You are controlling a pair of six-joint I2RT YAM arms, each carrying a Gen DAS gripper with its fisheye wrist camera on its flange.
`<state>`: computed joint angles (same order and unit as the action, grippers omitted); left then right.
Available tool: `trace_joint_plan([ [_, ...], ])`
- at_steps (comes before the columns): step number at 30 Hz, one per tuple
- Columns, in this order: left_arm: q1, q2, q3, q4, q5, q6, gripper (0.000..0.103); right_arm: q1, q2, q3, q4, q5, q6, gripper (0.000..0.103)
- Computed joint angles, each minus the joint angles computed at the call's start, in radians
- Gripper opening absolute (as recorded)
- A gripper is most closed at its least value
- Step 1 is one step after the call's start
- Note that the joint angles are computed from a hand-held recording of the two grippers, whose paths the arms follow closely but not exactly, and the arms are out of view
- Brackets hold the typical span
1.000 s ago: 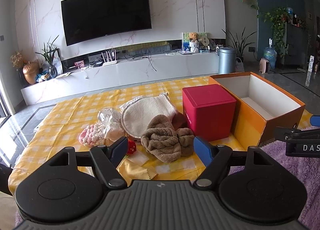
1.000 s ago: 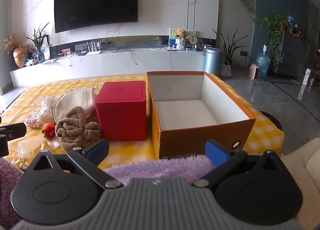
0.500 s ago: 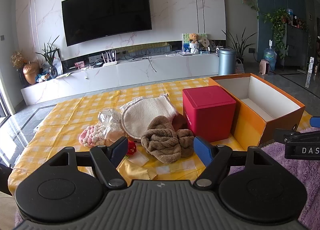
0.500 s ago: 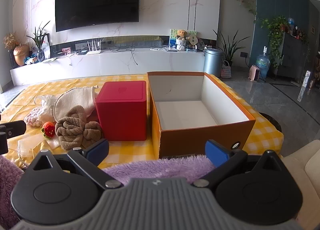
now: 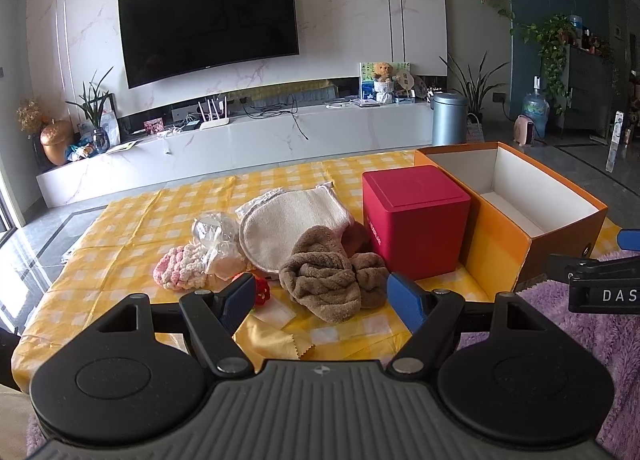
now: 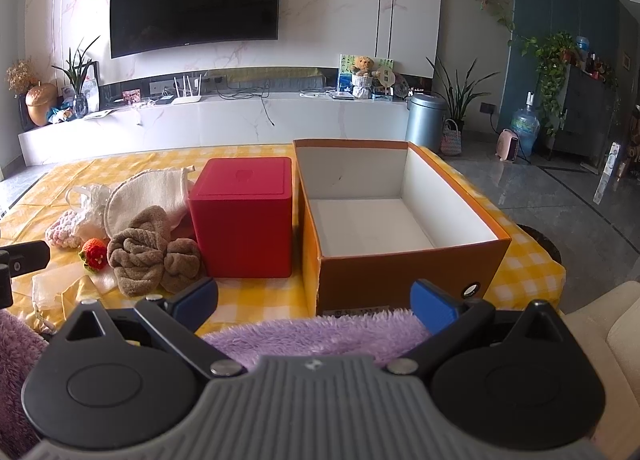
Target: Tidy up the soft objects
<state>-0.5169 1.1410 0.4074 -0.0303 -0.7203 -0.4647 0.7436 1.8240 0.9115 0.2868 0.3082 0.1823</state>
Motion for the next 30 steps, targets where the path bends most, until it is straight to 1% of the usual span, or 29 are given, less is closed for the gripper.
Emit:
trace_joint_plan([
  [3, 0.05, -0.037, -0.018, 0.001, 0.075, 0.022, 0.088, 0.003, 0.011, 0.02, -0.025, 0.003, 0.001, 0.101],
  [6, 0.118, -0.068, -0.034, -0.008, 0.157, 0.05, 0.076, -0.002, 0.024, 0.052, -0.062, -0.027, 0.0, 0.101],
  [8, 0.159, -0.077, -0.039, -0.01, 0.203, 0.075, 0.074, -0.003, 0.04, 0.087, -0.097, -0.058, -0.008, 0.099],
  [9, 0.182, -0.08, -0.04, -0.009, 0.232, 0.088, 0.071, -0.004, 0.049, 0.103, -0.109, -0.075, -0.012, 0.097],
  [11, 0.231, -0.08, -0.043, 0.002, 0.3, 0.109, 0.07, -0.007, 0.075, 0.148, -0.145, -0.129, -0.014, 0.081],
  [13, 0.283, -0.079, -0.047, 0.018, 0.368, 0.137, 0.07, -0.015, 0.112, 0.209, -0.19, -0.194, -0.009, 0.076],
  [15, 0.329, -0.075, -0.047, 0.016, 0.419, 0.156, 0.07, -0.013, 0.149, 0.261, -0.214, -0.236, 0.0, 0.071],
  [19, 0.432, -0.01, -0.015, -0.011, 0.513, 0.162, 0.069, 0.004, 0.225, 0.375, -0.269, -0.291, -0.026, 0.07],
  [22, 0.484, 0.047, -0.002, 0.01, 0.545, 0.188, 0.069, 0.027, 0.3, 0.479, -0.315, -0.301, -0.071, 0.07],
  [24, 0.519, 0.102, 0.016, 0.021, 0.568, 0.2, 0.068, 0.038, 0.358, 0.56, -0.351, -0.311, -0.096, 0.069],
  [27, 0.577, 0.184, 0.059, 0.006, 0.611, 0.219, 0.062, 0.053, 0.459, 0.707, -0.425, -0.341, -0.135, 0.065],
  [30, 0.627, 0.229, 0.074, 0.011, 0.643, 0.242, 0.062, 0.067, 0.554, 0.843, -0.483, -0.364, -0.184, 0.064],
])
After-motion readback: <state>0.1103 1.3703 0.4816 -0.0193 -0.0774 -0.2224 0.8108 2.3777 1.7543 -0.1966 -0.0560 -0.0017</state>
